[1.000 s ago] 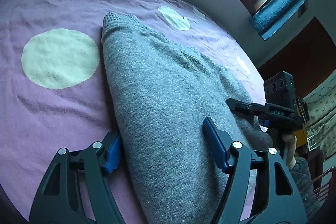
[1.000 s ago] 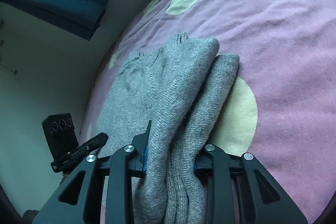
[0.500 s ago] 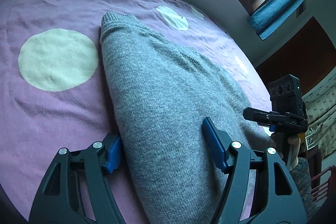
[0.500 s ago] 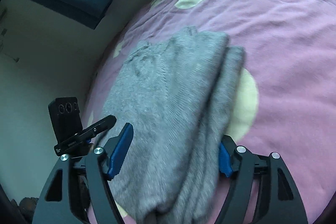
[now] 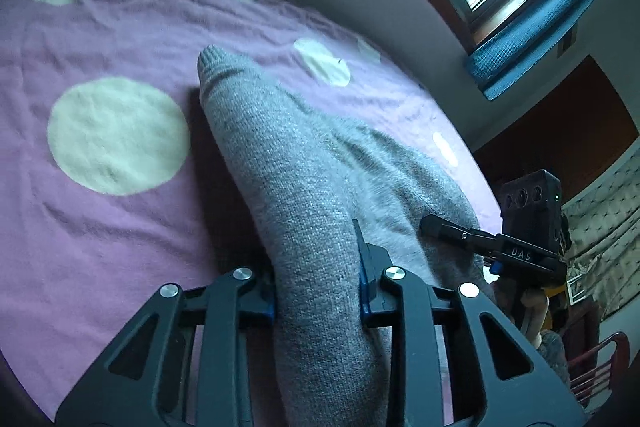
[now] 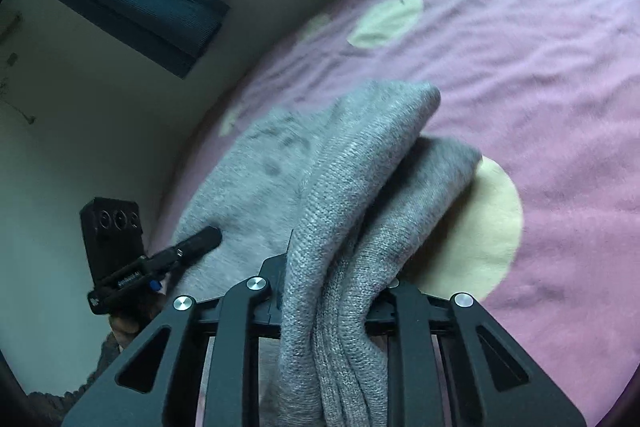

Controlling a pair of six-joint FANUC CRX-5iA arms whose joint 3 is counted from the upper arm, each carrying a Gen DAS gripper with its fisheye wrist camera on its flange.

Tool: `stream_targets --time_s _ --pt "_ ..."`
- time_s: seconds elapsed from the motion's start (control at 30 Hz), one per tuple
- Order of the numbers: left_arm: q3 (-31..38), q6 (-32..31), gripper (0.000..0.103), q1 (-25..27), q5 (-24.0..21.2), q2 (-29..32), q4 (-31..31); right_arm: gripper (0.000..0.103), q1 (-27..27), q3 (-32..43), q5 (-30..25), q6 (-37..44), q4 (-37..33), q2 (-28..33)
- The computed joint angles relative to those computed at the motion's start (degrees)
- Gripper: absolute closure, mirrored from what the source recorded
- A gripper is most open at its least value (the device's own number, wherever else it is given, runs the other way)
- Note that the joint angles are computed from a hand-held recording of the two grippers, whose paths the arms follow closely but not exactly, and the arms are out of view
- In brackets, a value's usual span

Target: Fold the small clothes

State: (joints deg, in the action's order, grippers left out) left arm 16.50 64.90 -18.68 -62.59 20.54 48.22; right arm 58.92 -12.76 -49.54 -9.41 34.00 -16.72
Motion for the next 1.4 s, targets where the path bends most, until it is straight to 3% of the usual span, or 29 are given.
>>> stream_targets --time_s 0.17,0.33,0.43,0.57,0.63,0.7,0.77,0.83,1.03,1.13,1.2,1.23,1.27,1.33,1.4 --pt "-2.0 -1.8 0.077 2.7 1.0 -3.1 0.2 0.083 -0.9 3.9 3.9 2.6 -0.9 4.2" --pt "-4.7 -2.8 0.077 7.5 -0.4 -5.5 -0.9 0.083 -3.8 6.6 11.9 5.7 -7.9 9.1" --pt "-6.4 -0.9 0.077 9.7 -1.8 -5.4 -2.9 0.083 -4.5 8.9 11.4 8.3 -13.0 12.0" --pt "-9.7 -1.7 0.074 10.2 -0.6 -5.7 -1.9 0.080 -5.4 5.2 16.6 4.1 -14.1 10.0" --pt "-10.7 -2.2 0.069 10.2 0.0 -6.3 -0.4 0.075 -4.9 5.0 15.5 2.9 -13.1 9.3" --pt "-11.8 -2.3 0.063 10.6 -0.2 -7.3 -0.4 0.064 -3.3 5.4 11.7 1.8 -11.0 8.4" --pt "-12.7 -3.2 0.053 11.2 -1.3 -8.0 0.4 0.040 -1.5 4.6 9.2 0.6 -8.7 7.1" --pt "-14.8 -4.5 0.042 12.2 -2.9 -9.2 1.9 0.038 0.1 4.9 7.2 1.3 -8.8 6.3" --pt "-22.5 -11.2 0.031 14.7 -7.8 -13.1 7.2 0.033 3.9 6.6 2.4 6.7 -12.0 6.0" --pt "-22.9 -13.3 0.031 14.0 -7.8 -13.7 6.3 0.032 5.6 6.8 0.7 6.1 -10.3 6.4" --pt "-23.1 -13.4 0.035 13.3 -6.5 -14.1 5.4 0.040 5.8 7.9 -1.2 5.9 -9.9 7.4" --pt "-22.4 -12.9 0.049 13.0 -6.6 -13.7 5.0 0.061 5.5 10.1 -3.3 7.8 -11.7 8.8" --pt "-21.8 -12.5 0.057 12.9 -7.6 -13.3 4.7 0.074 5.1 10.8 -3.3 9.0 -13.3 9.1" --pt "-21.5 -11.3 0.072 12.9 -9.0 -13.0 5.2 0.078 5.4 10.2 -2.8 7.8 -13.6 8.6" --pt "-21.2 -9.9 0.075 13.1 -9.5 -13.3 5.2 0.080 5.3 8.7 0.5 5.4 -12.9 7.5"
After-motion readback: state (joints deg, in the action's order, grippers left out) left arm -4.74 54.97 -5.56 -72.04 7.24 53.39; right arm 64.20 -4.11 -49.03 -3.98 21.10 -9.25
